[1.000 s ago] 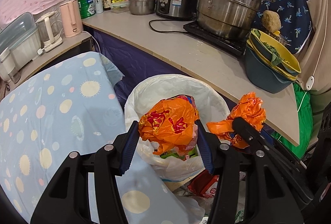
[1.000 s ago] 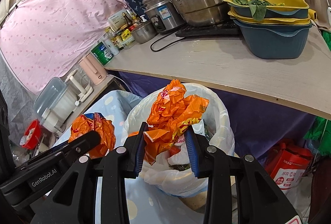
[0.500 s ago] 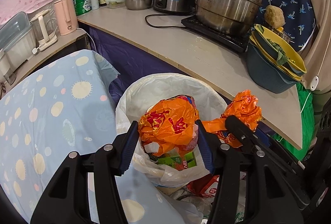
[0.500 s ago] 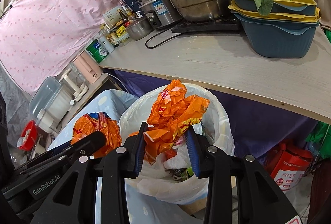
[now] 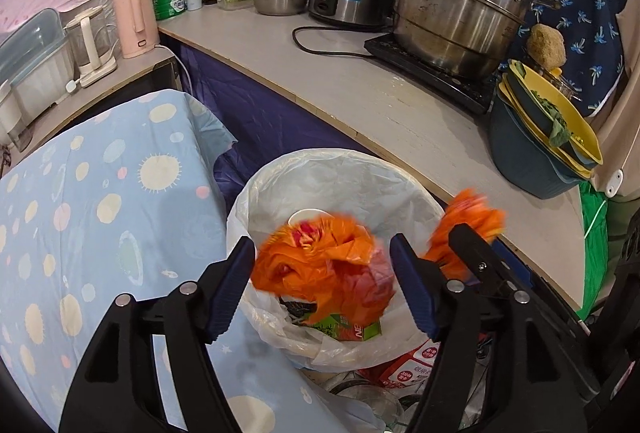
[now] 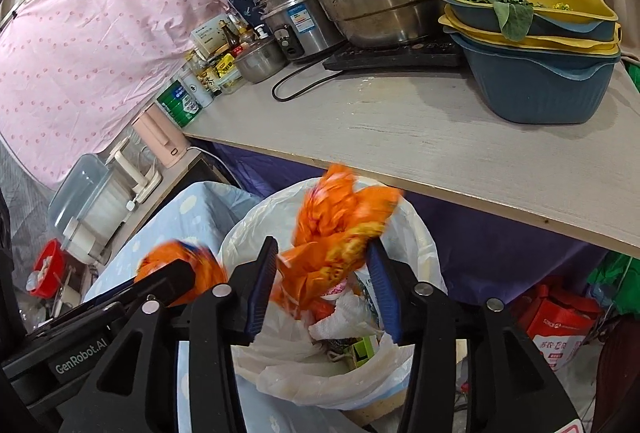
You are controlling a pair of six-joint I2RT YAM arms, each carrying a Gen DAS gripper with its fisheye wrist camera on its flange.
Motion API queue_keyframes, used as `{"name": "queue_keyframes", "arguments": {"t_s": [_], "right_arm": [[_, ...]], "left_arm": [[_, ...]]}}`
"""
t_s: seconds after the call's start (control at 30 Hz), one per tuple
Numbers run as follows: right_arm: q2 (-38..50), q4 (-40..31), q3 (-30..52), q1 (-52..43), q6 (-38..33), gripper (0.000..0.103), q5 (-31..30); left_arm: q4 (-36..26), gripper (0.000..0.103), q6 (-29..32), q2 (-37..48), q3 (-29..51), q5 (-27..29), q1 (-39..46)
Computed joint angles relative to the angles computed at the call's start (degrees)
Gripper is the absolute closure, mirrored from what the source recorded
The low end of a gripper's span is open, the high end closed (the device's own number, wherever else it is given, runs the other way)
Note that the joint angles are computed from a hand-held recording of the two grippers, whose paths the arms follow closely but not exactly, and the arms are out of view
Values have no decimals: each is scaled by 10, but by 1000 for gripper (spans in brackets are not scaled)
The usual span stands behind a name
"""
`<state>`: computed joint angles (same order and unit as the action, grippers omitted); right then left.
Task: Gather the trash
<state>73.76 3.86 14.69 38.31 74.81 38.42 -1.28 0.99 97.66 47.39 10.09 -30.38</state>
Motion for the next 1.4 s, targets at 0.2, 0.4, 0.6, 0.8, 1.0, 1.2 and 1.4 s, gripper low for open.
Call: {"name": "queue_keyframes", "arguments": {"t_s": [0.2, 0.4, 0.6, 0.8, 1.0, 1.2, 1.4], "right_arm": [[6, 1, 13, -22, -32, 49, -13], [5, -1, 15, -21, -32, 49, -12], [-1, -16, 17, -10, -16, 44, 0], [-32, -71, 20, 24, 28, 36, 31], [-49, -178, 51, 83, 85, 33, 72], [-27, -296, 100, 152, 166, 27, 97], [20, -406, 158, 215, 246, 20, 101]], "left_arm": [[0, 31, -4, 0, 2, 0, 8], [0, 31, -5, -3, 1, 2, 12], [-4, 31, -4, -11, -4, 8, 22], [-2, 27, 5, -37, -27, 4, 36], [-1, 25, 9, -76, -63, 4, 52], [-6, 19, 22, -125, -102, 1, 73], [-20, 14, 38, -177, -138, 0, 100]]}}
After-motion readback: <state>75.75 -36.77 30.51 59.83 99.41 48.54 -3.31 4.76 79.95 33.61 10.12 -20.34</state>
